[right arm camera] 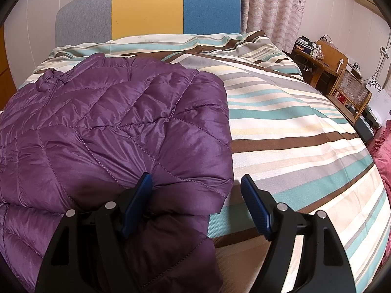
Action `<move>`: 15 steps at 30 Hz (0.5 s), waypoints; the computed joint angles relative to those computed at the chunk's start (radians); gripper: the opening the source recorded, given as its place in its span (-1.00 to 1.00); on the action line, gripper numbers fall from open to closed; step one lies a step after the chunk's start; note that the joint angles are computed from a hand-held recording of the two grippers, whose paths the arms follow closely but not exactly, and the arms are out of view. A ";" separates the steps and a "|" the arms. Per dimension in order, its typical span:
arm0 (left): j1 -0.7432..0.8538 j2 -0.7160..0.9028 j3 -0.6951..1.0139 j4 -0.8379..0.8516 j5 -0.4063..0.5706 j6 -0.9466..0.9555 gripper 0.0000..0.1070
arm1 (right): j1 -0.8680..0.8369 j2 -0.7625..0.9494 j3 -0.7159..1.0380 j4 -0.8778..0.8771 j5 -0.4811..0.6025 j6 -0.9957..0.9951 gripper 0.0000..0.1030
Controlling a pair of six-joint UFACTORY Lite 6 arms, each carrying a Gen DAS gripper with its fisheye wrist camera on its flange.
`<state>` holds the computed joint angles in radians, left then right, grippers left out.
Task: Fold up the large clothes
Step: 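Fold the held sleeve across the jacket body with the left tool, then release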
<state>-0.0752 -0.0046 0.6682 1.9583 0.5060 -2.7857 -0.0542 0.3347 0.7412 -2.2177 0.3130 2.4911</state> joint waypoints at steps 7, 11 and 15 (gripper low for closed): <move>-0.266 0.177 0.243 -0.139 0.126 0.357 -0.67 | -0.012 -0.004 -0.008 -0.049 -0.009 0.046 0.45; -0.360 0.274 0.338 -0.161 0.137 0.440 -0.67 | -0.016 -0.005 -0.009 -0.064 -0.013 0.060 0.45; -0.441 0.365 0.436 -0.187 0.113 0.518 -0.67 | -0.024 -0.008 -0.012 -0.093 -0.021 0.086 0.45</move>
<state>-0.5161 0.3607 1.1038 1.7717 0.6192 -2.2681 -0.0784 0.3269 0.7291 -2.3102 0.2922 2.5774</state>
